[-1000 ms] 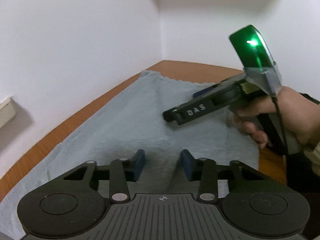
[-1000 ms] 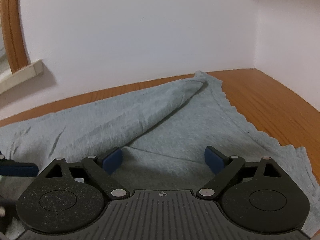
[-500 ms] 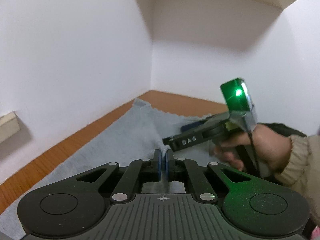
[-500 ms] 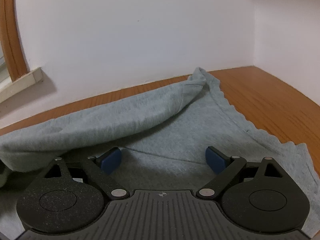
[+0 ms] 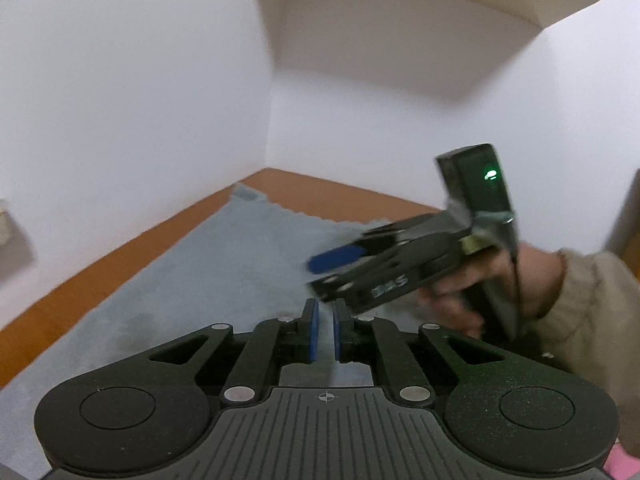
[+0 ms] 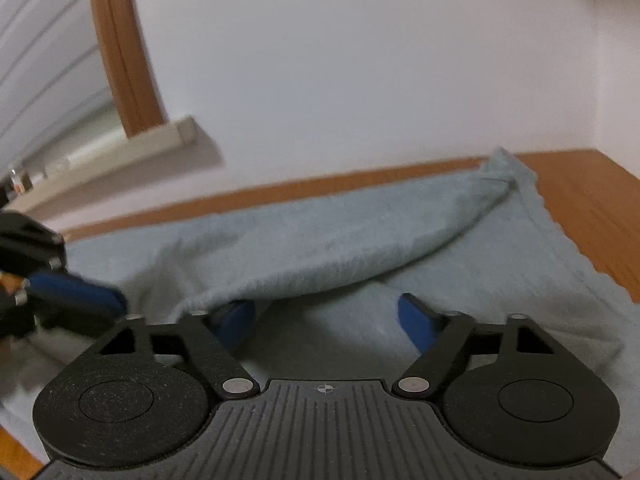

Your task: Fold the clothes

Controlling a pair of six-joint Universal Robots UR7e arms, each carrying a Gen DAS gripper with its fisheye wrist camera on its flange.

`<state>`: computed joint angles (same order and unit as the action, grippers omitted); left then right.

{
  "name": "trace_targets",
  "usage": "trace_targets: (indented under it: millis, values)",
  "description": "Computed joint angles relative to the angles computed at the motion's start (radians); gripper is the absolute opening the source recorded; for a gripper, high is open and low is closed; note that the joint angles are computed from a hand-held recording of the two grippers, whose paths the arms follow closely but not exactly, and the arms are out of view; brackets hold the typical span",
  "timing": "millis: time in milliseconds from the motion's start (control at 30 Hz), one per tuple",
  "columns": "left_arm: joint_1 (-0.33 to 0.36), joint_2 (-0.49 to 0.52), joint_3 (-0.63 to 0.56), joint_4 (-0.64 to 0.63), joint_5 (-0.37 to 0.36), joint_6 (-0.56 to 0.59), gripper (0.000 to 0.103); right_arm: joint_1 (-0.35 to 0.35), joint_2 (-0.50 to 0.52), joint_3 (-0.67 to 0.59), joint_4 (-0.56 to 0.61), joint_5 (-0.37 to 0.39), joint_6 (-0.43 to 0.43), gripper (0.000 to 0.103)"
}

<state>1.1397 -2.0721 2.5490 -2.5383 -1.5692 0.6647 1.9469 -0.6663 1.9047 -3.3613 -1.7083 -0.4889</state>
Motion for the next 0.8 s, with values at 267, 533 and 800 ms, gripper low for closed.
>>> trace_targets:
  millis: [267,533,800]
  values:
    - [0.089,0.07,-0.015,-0.177,0.071,0.015,0.018,-0.055,-0.024,0.012,0.057,0.157,0.225,0.045]
    - [0.175,0.136,-0.044,-0.285,0.134,0.02,0.018,-0.02,0.027,-0.008,-0.079,0.106,0.347,0.047]
    - [0.222,0.149,-0.05,-0.277,0.14,0.055,0.018,-0.056,0.02,0.014,-0.087,0.166,0.535,0.058]
